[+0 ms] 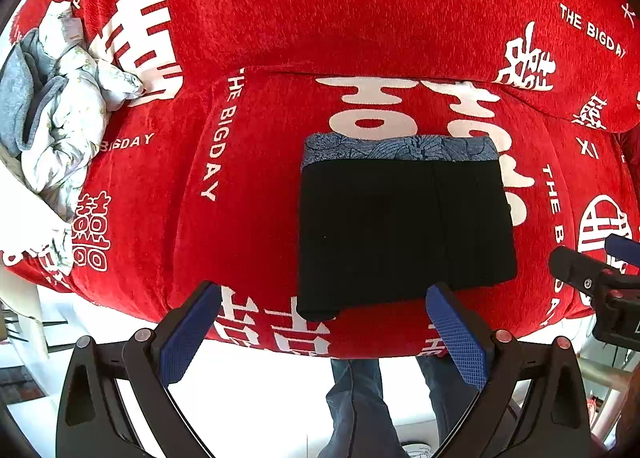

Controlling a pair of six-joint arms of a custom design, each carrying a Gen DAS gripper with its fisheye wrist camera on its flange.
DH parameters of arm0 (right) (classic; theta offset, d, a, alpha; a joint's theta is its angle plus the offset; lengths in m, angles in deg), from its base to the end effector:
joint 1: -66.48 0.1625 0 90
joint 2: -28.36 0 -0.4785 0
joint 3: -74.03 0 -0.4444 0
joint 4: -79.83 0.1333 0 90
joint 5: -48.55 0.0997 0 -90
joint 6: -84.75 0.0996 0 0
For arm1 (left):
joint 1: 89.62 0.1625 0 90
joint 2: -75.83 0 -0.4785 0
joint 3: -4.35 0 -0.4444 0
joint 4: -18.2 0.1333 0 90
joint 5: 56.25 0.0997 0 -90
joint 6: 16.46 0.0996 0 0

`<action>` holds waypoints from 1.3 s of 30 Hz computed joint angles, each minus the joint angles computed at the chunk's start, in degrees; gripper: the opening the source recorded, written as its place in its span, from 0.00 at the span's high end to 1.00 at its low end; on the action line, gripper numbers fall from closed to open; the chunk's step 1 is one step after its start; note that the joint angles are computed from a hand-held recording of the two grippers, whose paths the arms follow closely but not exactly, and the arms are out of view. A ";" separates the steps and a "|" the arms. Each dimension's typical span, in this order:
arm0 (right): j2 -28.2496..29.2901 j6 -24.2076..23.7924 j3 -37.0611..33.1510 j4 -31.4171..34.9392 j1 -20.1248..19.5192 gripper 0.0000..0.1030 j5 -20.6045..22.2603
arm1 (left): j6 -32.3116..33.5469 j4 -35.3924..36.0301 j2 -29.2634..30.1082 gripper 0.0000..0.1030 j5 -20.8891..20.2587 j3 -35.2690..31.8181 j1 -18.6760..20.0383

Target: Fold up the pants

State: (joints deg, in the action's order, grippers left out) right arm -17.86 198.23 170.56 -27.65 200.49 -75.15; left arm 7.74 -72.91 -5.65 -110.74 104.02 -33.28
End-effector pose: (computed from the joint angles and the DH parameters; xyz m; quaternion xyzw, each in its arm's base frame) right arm 0.5103 -0.4160 0.0423 -0.4558 -0.8011 0.2199 0.3195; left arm -0.1538 -0.5759 0.3902 0.4952 0.8024 0.1161 0.3122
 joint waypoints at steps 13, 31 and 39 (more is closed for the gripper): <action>0.18 0.10 -1.13 1.84 0.09 0.00 0.27 | 0.70 -0.34 -0.16 0.00 -0.16 0.13 -0.71; 0.19 0.37 -1.46 3.22 -0.01 0.00 0.58 | 0.82 -0.72 -0.38 0.00 -0.23 0.63 -1.16; 0.32 0.20 -1.72 3.84 -0.20 0.00 0.82 | 0.66 -1.37 -0.13 0.00 0.14 0.53 -1.07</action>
